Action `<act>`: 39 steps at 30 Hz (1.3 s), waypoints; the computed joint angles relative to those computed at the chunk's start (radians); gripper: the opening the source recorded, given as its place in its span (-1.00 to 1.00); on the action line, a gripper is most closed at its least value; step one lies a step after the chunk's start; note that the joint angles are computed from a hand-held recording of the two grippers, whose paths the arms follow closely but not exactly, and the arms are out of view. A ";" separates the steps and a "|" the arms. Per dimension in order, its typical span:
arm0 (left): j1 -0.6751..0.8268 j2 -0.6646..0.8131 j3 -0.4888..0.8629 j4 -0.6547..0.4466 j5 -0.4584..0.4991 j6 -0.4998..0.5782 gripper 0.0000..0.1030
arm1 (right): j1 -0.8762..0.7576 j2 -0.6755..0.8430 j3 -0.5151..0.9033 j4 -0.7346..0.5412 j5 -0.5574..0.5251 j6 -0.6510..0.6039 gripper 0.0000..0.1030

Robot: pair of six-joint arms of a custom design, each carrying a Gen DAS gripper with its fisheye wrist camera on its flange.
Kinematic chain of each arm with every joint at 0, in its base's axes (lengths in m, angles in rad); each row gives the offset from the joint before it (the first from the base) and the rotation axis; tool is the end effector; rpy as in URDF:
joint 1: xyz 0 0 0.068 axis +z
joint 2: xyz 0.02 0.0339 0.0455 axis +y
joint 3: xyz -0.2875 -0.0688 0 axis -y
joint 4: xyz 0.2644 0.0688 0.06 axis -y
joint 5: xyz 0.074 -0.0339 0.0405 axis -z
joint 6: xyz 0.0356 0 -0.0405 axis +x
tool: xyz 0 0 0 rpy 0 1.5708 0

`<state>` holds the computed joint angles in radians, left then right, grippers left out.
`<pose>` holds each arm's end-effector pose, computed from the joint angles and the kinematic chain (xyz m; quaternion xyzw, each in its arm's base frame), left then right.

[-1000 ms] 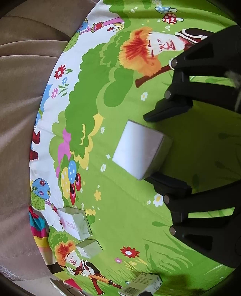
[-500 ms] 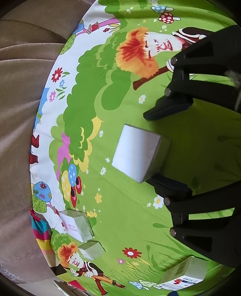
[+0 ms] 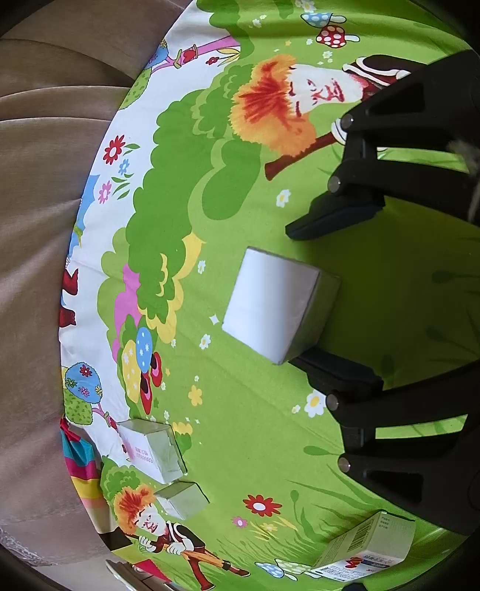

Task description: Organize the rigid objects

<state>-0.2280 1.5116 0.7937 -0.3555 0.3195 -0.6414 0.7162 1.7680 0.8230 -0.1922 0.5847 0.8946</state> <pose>0.2829 -0.0771 0.1770 -0.1581 0.9446 -0.2422 0.1555 0.2568 0.1975 0.1222 0.1451 0.9259 -0.0465 0.3457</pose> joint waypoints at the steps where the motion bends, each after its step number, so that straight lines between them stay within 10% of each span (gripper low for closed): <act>1: -0.013 0.072 0.047 -0.045 -0.018 -0.040 0.93 | -0.001 -0.001 -0.002 0.003 -0.001 -0.002 0.23; 7: -0.143 0.093 0.034 -0.030 -0.098 0.169 0.86 | -0.005 -0.012 -0.018 0.025 -0.012 -0.008 0.25; 9: -0.136 0.066 -0.006 0.021 -0.087 0.295 0.05 | -0.003 -0.013 -0.019 0.024 -0.012 -0.008 0.25; 15: 0.005 0.247 0.216 -0.198 0.129 0.755 0.04 | 0.010 -0.016 -0.023 0.017 -0.007 0.001 0.28; 19: 0.028 0.334 0.357 -0.310 -0.009 1.040 0.01 | 0.020 -0.017 -0.026 0.012 -0.002 0.009 0.31; 21: 0.017 0.345 0.359 -0.225 -0.170 1.033 0.05 | 0.021 -0.017 -0.025 0.010 -0.001 0.010 0.31; 26: 0.089 0.410 0.434 -0.277 0.087 0.896 0.33 | 0.022 -0.016 -0.026 0.012 -0.003 0.012 0.33; 31: -0.015 0.394 0.360 -0.053 -0.039 0.710 0.37 | 0.027 -0.017 -0.026 0.009 0.000 0.014 0.34; 35: -0.059 0.416 0.326 0.078 -0.175 0.761 0.38 | 0.026 -0.018 -0.027 0.009 -0.001 0.012 0.35; 39: 0.012 0.417 0.363 -0.009 -0.059 0.910 0.41 | 0.020 -0.020 -0.028 0.008 -0.004 0.006 0.36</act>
<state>-0.2155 1.9284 1.1568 -0.3644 0.2608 0.2682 0.7367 1.7481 0.7948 -0.1839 0.5806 0.9010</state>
